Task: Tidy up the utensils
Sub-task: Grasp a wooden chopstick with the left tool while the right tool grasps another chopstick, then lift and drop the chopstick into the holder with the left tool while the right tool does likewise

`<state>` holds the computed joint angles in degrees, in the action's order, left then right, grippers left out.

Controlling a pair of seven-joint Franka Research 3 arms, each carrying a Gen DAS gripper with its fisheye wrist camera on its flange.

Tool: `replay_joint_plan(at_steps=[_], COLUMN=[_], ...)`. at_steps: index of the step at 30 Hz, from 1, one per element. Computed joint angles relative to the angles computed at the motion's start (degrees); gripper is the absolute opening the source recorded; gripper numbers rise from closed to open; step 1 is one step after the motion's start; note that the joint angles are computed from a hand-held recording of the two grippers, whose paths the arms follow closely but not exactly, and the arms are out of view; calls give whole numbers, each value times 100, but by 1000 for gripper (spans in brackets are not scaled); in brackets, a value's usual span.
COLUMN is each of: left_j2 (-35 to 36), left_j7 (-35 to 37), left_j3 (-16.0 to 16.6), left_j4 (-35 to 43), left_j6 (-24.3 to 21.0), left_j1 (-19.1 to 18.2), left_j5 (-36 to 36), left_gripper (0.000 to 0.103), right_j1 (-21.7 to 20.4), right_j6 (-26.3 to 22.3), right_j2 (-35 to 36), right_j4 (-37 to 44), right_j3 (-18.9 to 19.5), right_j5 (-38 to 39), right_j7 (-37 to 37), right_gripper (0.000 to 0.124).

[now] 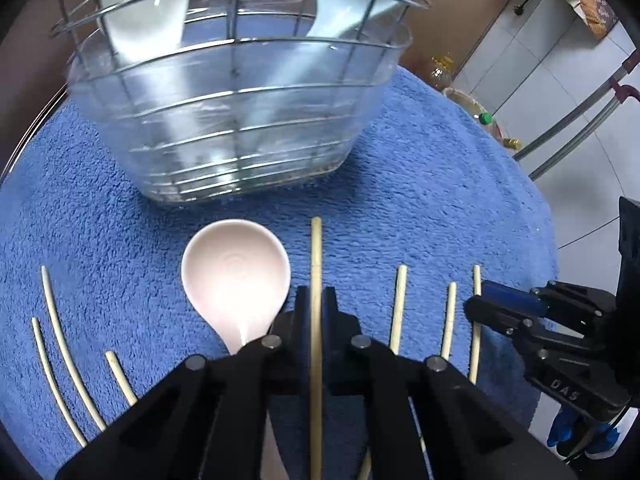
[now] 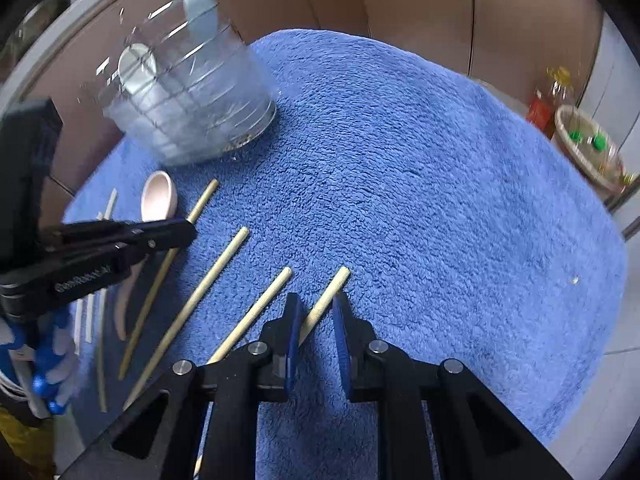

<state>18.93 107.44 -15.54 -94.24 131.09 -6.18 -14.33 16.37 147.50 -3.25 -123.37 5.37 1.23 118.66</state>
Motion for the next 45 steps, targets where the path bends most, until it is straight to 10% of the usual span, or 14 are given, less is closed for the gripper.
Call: replay_joint_plan(at_steps=[16,30,45], left_j2=[-1518,-3143,-3785], left_j7=[1941,3297,3826], left_j3=[148,868,1659], left_j4=[-1673,-3193,-3771], left_j6=[1059,2557,3489], left_j1=[337,-756,-1865], left_j5=[-2347,-3880,-4228], left_gripper=[5,5,5], right_j1=[165,482,-423], right_j6=[1499,3303,3534], right_j2=[-781,-1960,-2258], right_j4=[-1025,-2077,-2103], right_j3=[74,378,1330], right_j5=[1233,1831,1350], right_j7=[-848,-1380,-877], right_gripper=[6,6,6])
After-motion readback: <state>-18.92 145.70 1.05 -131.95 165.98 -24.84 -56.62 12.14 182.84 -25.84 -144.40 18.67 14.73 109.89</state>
